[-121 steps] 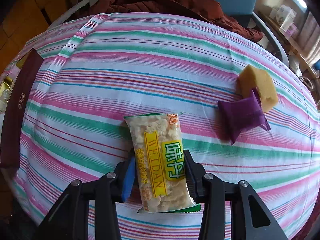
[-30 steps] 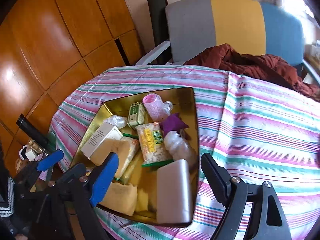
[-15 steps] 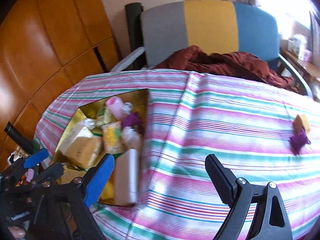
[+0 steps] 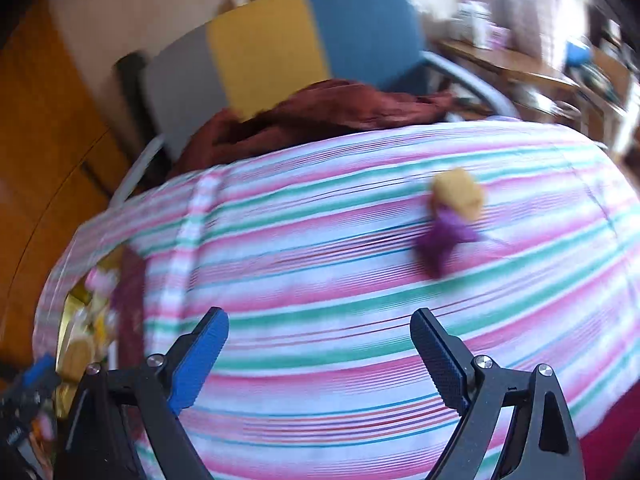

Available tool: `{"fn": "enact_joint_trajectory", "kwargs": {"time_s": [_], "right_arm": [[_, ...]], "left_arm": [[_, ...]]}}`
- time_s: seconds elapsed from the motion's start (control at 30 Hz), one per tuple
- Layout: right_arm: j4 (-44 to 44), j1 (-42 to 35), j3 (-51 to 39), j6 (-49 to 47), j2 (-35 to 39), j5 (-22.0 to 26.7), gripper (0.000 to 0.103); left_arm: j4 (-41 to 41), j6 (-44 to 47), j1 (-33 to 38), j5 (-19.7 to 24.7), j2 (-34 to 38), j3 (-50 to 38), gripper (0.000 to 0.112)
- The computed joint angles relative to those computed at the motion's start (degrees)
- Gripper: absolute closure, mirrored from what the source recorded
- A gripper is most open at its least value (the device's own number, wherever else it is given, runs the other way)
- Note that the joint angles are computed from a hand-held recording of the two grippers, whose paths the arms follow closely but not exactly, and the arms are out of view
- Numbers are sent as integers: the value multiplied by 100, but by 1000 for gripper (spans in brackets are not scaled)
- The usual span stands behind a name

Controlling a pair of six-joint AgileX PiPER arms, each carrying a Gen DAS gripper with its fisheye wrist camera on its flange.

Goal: Organize objects
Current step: 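Move both grippers back toward the last sponge and purple sachet, then grasp the purple sachet with the left gripper while the right grasps the yellow sponge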

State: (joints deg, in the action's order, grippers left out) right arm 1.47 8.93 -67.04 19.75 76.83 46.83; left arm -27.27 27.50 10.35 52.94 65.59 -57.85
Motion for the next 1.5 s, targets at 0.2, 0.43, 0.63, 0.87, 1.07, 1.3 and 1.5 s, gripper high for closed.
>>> {"fn": "enact_joint_trajectory", "kwargs": {"time_s": [0.2, 0.43, 0.63, 0.87, 1.07, 1.3, 1.5], "right_arm": [[567, -1731, -381, -845, 229, 256, 10], [1003, -2687, -682, -1191, 798, 18, 10], [1600, -3070, -425, -1521, 980, -351, 10], [2251, -3345, -373, -1971, 1063, -243, 9], [2230, -3252, -437, -2029, 1148, -212, 9], [2132, -3134, -802, -2055, 1432, 182, 9], [1194, -2424, -2269, -1856, 2539, 619, 9]], "left_arm": [[681, -667, -1796, -516, 781, -518, 45], [1150, -1063, -3374, -812, 2424, -1757, 47], [1161, -843, -4102, -721, 3926, -3272, 48], [1241, -733, -4572, -11, 5584, -5281, 48], [1237, -920, -4671, 551, 6603, -6757, 54], [344, -671, -4205, 198, 6102, -5743, 74], [208, -614, -3793, -576, 4842, -3665, 75]]}}
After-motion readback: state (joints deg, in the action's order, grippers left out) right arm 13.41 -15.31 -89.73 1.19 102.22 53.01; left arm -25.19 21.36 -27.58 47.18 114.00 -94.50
